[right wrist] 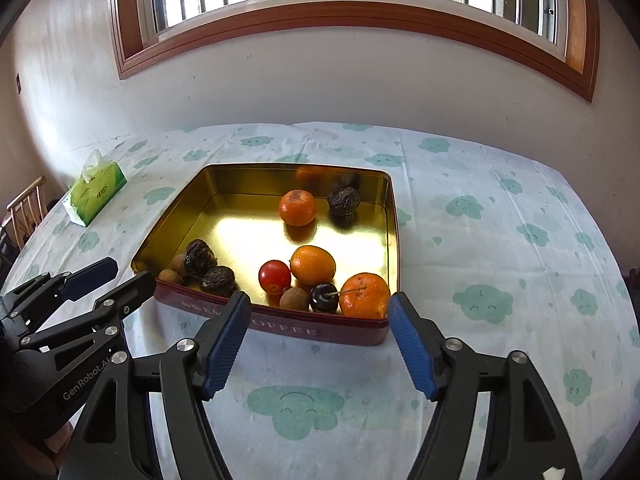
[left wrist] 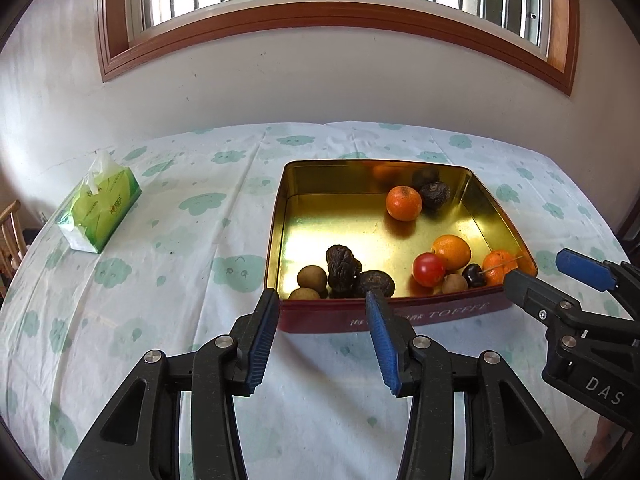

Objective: Organize fruits
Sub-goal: 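Lift both open grippers away from the tin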

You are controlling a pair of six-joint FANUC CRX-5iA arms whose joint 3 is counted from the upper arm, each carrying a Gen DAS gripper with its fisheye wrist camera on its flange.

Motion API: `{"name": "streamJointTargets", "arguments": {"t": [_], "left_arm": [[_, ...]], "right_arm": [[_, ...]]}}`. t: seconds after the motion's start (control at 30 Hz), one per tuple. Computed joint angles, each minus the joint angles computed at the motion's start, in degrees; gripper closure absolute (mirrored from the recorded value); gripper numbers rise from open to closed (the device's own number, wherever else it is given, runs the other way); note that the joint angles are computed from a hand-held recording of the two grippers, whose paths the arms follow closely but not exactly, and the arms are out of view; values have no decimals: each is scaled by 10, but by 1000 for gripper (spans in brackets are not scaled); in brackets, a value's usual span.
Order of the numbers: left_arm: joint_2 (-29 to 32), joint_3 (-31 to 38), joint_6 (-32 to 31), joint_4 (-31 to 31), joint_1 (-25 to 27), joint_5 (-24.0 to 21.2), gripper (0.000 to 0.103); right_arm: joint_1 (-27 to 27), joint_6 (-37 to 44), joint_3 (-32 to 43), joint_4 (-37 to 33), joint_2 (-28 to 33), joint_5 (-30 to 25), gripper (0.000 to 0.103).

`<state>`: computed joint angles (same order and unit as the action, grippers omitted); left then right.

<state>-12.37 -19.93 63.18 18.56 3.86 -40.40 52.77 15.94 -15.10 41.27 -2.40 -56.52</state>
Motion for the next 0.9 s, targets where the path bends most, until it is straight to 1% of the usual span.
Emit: {"name": "streamJointTargets", "arguments": {"t": [0.13, 0.2, 0.37, 0.57, 0.8, 0.87, 0.9], "left_arm": [[-31, -16, 6, -16, 7, -12, 55], [-44, -25, 8, -18, 12, -20, 52], [-72, -42, 29, -33, 21, -36, 52], [-96, -58, 40, -37, 30, -50, 52], [-113, -67, 41, -41, 31, -55, 52], [-116, -69, 41, -41, 30, -56, 52], [-117, -69, 41, -41, 30, -56, 52]], "right_arm": [[27, -13, -8, 0, -12, -22, 33], [39, -21, -13, 0, -18, -34, 32], [61, -42, -27, -9, -35, -46, 31], [84, -61, -41, -8, -43, -63, 31], [97, -74, -46, -2, -50, -74, 31], [99, -76, -47, 1, -50, -77, 28], [101, -79, -48, 4, -51, -79, 22]]}}
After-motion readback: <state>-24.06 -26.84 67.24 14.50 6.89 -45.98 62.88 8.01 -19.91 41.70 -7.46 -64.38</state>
